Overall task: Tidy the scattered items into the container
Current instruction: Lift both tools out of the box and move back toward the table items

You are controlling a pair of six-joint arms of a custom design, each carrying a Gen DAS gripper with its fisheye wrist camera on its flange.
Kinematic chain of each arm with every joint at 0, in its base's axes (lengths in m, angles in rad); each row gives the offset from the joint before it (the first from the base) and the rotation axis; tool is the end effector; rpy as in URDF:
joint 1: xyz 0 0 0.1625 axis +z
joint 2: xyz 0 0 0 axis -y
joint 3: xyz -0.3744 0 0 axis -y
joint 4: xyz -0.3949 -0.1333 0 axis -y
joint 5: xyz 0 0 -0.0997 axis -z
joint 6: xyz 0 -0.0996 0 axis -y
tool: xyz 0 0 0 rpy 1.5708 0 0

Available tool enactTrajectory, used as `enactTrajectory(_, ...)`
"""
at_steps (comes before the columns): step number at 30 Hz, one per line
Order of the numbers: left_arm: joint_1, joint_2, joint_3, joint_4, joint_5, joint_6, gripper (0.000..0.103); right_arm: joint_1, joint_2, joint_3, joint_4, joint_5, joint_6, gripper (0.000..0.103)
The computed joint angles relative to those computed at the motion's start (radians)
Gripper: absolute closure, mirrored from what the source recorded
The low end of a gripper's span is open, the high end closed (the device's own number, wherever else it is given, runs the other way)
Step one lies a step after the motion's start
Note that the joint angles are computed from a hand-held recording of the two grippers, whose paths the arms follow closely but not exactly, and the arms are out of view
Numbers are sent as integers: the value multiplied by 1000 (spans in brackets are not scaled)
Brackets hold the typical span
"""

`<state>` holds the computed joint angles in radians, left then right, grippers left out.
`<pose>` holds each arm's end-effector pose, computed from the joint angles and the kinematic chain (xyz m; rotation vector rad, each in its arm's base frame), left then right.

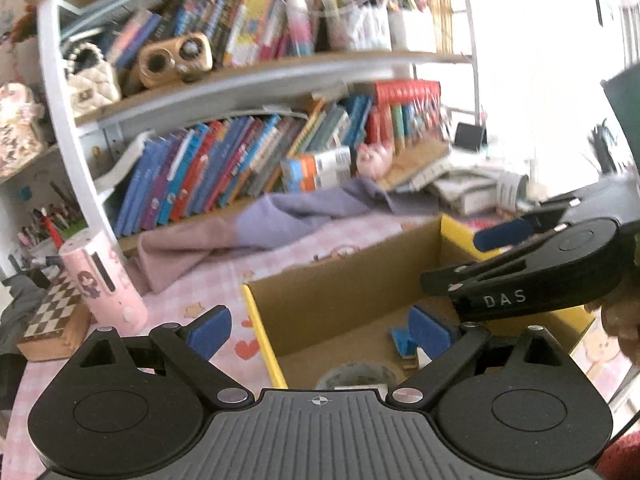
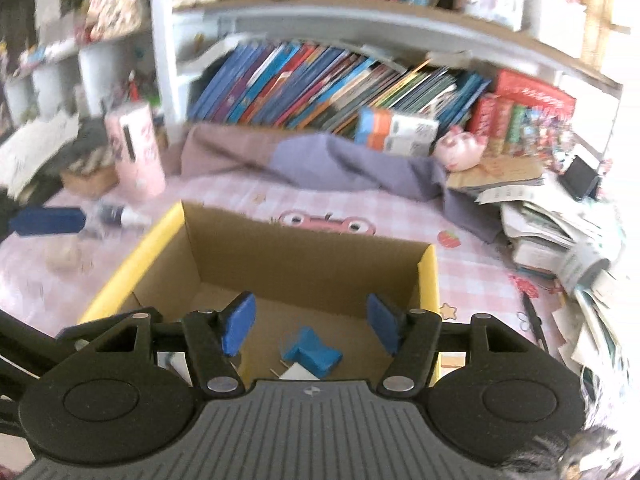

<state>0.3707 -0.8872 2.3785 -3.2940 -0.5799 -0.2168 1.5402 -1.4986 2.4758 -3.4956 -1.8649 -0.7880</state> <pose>-0.2733 -0.3386 0.0289 0.9700 2.1219 -1.0247 0.0926 -0.3865 0.2339 0.6992 -2.2375 0.9618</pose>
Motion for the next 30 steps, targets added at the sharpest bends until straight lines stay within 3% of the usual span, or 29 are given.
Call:
enactTrajectory(6,-31,-36,62,-85,1,-16,6,25,-3,73,-195,-11,63,42)
enactTrajectory(17,-105,-147,207,-121,14,-77,6,123,128,163,-573,-102,87,42)
enactTrajectory(25,-189,-307,332,7,15,-197,5,243,243,197,-759,-242,114,42)
enactTrajectory(30,-275,-500,424,244,4,-351,5,340,332,216,-869,-367,148,42)
